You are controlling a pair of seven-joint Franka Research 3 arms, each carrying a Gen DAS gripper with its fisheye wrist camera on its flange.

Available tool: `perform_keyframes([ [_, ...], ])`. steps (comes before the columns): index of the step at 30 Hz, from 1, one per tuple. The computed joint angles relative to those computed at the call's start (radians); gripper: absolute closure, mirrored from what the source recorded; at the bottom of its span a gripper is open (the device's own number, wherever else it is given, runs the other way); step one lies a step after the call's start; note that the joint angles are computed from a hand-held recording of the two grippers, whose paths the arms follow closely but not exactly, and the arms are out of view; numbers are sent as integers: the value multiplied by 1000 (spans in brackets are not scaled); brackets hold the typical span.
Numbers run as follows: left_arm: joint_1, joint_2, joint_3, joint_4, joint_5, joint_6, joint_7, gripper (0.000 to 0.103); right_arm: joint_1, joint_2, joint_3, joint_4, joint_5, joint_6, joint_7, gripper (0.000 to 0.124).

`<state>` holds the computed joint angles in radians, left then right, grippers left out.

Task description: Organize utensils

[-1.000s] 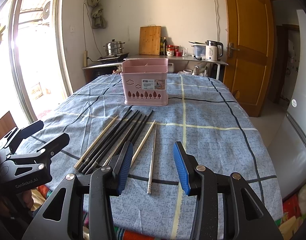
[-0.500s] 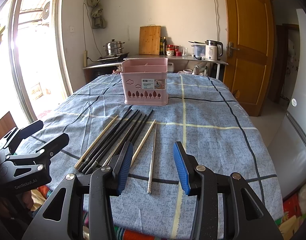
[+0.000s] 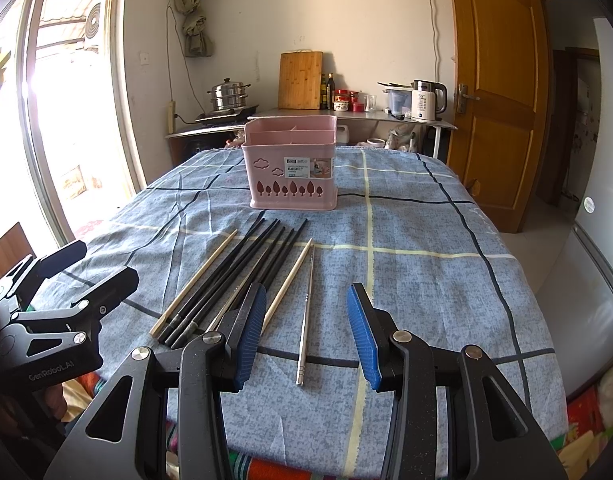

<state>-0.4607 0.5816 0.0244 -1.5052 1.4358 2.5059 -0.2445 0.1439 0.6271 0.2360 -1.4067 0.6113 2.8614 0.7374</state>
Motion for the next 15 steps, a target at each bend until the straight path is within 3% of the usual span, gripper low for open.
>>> perform_keyframes([
  [15,16,9,2,3,-27,31,12,8,5,2,-4,-5,-8,-3,13,81],
])
